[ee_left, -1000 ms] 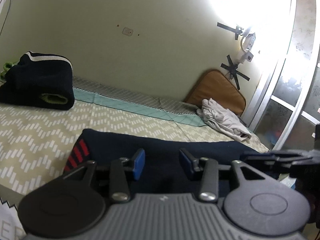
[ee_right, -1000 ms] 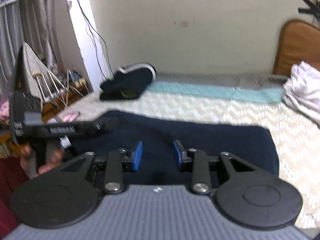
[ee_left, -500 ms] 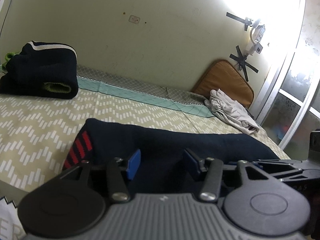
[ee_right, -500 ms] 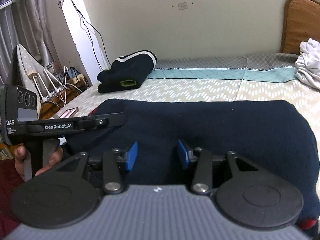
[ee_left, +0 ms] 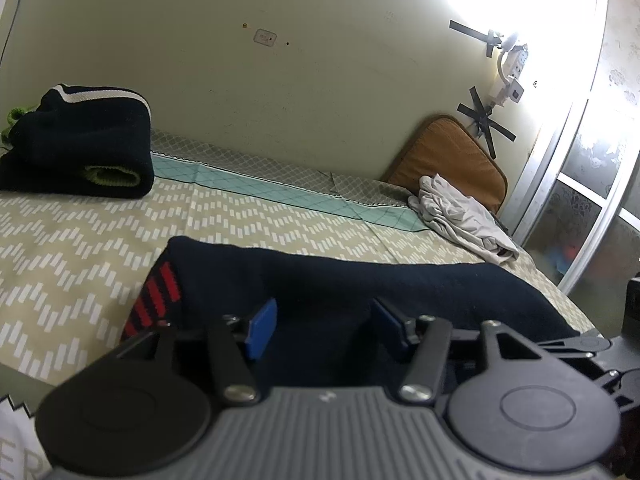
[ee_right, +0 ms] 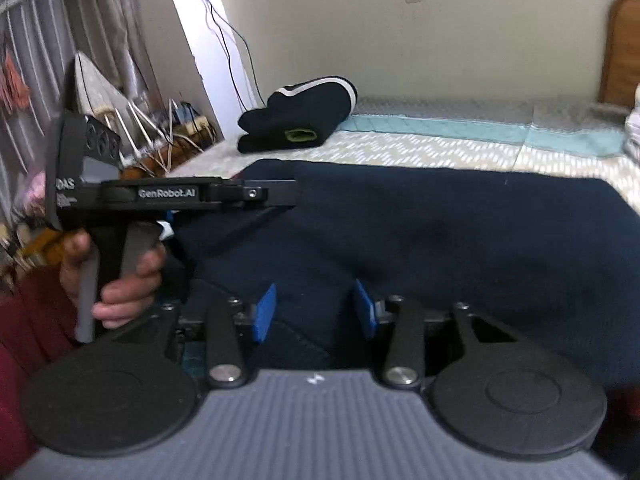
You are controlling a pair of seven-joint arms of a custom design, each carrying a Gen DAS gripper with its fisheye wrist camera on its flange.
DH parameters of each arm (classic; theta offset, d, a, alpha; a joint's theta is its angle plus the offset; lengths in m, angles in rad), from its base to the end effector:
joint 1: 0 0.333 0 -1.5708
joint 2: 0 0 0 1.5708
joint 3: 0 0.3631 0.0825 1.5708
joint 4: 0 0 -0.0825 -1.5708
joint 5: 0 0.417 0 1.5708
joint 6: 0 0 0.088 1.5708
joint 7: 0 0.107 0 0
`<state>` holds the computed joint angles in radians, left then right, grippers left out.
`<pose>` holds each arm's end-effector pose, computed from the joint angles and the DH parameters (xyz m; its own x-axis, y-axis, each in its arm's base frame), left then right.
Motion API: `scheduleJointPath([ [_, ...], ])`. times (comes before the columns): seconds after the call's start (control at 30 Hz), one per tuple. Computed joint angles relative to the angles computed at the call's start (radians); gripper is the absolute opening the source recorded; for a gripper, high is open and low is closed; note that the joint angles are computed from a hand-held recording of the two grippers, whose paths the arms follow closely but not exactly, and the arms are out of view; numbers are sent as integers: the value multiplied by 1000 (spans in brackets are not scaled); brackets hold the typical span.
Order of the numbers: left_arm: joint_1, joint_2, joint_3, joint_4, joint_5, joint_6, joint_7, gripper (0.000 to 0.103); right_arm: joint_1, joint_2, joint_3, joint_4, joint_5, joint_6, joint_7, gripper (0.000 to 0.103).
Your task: Fold small clothes
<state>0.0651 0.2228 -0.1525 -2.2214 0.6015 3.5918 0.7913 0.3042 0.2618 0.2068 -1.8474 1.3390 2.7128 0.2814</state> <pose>0.6005 -0.1186 0.4282 -0.1834 -0.9215 0.3423 -0.5275 -0.2016 -0.8253 0.6263 0.2983 0.4594 0.7045 -0.6379 -0.3111 -0.5615 -0.2328 -0.7941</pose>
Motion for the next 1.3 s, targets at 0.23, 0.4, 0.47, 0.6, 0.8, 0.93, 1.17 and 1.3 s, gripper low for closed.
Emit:
scheduleJointPath([
  [0.23,10,4,-6,5,25,2,-11,58,-15,-3,-4,-2,40,-41,6,47],
  [0.4,11,5,-5,7,35,3,-16,59,-12,-4,-9,-2,43,-47,4,47],
  [0.47,9,4,-3,7,31,2,-14,59,-11,-5,-10,-2,44,-48,5,47],
  [0.6,7,3,-2,6,27,2,-11,59,-15,-8,-13,-1,39,-63,24,47],
  [0.8,12,4,-5,7,35,2,-15,60,-61,-35,-26,-14,199,-201,-40,47],
  [0.93,6,2,-3,6,29,-1,-10,60,-30,1,-43,6,83,-124,108,39],
  [1.17,31,9,-14,18,85,1,-41,63,-55,-3,-35,0,121,-171,133,39],
  [1.3,39,12,-15,25,112,0,-53,64,-57,1,-36,5,131,-178,131,39],
])
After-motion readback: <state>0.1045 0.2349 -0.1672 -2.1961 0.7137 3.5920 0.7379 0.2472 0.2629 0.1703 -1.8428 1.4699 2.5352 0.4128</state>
